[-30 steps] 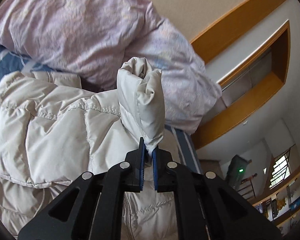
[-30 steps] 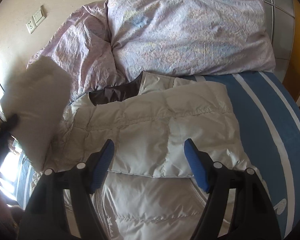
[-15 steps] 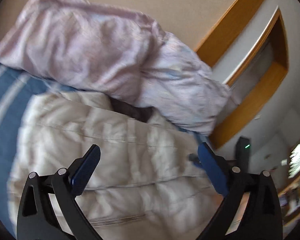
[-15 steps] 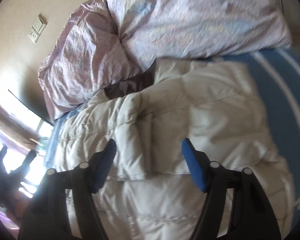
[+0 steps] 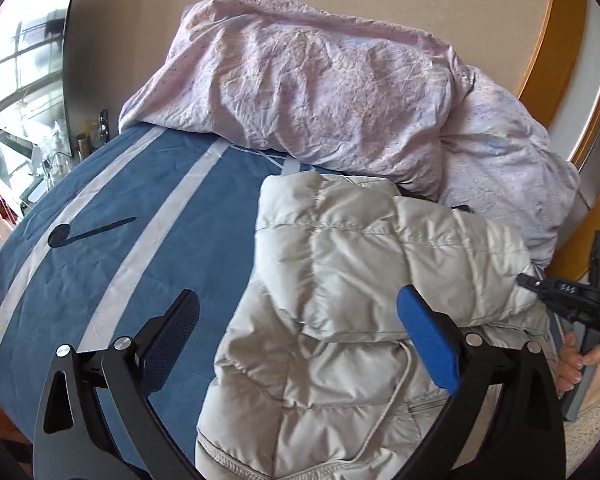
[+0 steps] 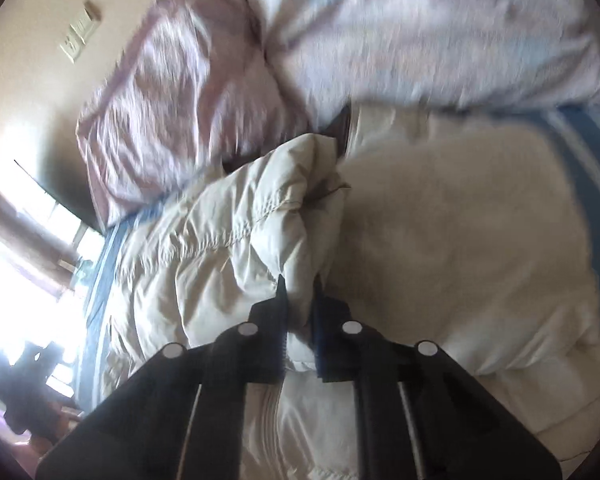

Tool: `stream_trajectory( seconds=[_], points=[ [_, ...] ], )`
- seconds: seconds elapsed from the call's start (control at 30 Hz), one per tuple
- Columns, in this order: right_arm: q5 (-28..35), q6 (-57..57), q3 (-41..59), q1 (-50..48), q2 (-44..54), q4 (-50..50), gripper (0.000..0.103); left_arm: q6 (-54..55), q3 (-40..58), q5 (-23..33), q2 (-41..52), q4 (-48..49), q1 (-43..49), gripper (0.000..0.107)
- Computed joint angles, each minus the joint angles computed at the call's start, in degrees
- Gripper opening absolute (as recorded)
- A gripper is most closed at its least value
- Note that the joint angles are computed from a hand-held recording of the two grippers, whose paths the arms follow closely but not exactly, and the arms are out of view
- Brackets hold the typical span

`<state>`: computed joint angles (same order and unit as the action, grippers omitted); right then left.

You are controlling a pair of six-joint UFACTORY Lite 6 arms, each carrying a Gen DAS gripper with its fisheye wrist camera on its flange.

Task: Fold large clothes

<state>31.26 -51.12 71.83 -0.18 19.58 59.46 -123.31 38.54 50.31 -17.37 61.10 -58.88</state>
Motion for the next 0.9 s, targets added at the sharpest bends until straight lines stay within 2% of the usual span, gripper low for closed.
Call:
stream_trajectory(
  seconds=[0.1,0.2,0.23,0.3,0.37,0.43,0.5,0.57,0.63,0.67,0.77,0.83,0.9],
  points=[
    [-2.0,12.7,3.5,2.0,5.6,-13.4,0.015,0.3,0.6,1.0,2.2,-0.2,-0.1,0.1],
    [-6.6,17.6,1.7,4.3,3.8,-21.4,0.026,0.2,0.2,2.3,2.4,0.3,-1.5,0.1],
    [-8.4,19.1,0.2,4.6,1.5,-22.9,0.036,-0.1,-0.2,3.1,2.2,0.6,-2.1,0.1],
    [-12.0,15.5,-3.6,4.1,-4.1,-18.7,0.04,-0.1,-0.5,5.4,1.8,0.8,-3.6,0.1],
    [-13.4,4.1,-7.1,3.2,-9.4,-7.8,0.041,0.5,-0.7,7.2,1.5,0.7,-4.5,0.102],
    [-9.4,-5.5,-7.2,2.1,-10.0,0.2,0.041,0.7,-1.0,7.4,1.2,0.6,-4.3,0.102],
    [-5.3,-8.4,-5.7,2.3,-8.2,1.7,0.041,0.5,-1.8,6.1,0.5,0.4,-3.3,0.102],
    [-2.7,-5.0,-2.8,3.2,-4.5,-2.0,0.041,-0.5,-3.0,4.2,-0.2,0.6,-2.3,0.102],
    [-2.3,6.3,3.0,4.9,3.1,-12.0,0.04,-1.5,-4.3,3.3,-0.9,0.8,-2.3,0.102],
    [0.8,10.5,7.6,4.6,9.1,-14.7,0.039,-2.1,-4.8,3.2,-1.2,0.8,-2.5,0.102],
    [7.0,10.8,14.2,1.8,15.8,-10.4,0.038,-2.5,-7.0,5.5,-2.4,-1.2,-3.8,0.102],
    [10.6,11.6,15.0,0.2,15.5,-10.1,0.038,-2.9,-9.0,7.9,-4.1,-2.3,-5.5,0.102],
    [14.3,8.9,13.1,-2.4,12.6,-8.4,0.045,-3.3,-11.8,10.3,-7.4,-3.2,-7.9,0.102]
  ],
)
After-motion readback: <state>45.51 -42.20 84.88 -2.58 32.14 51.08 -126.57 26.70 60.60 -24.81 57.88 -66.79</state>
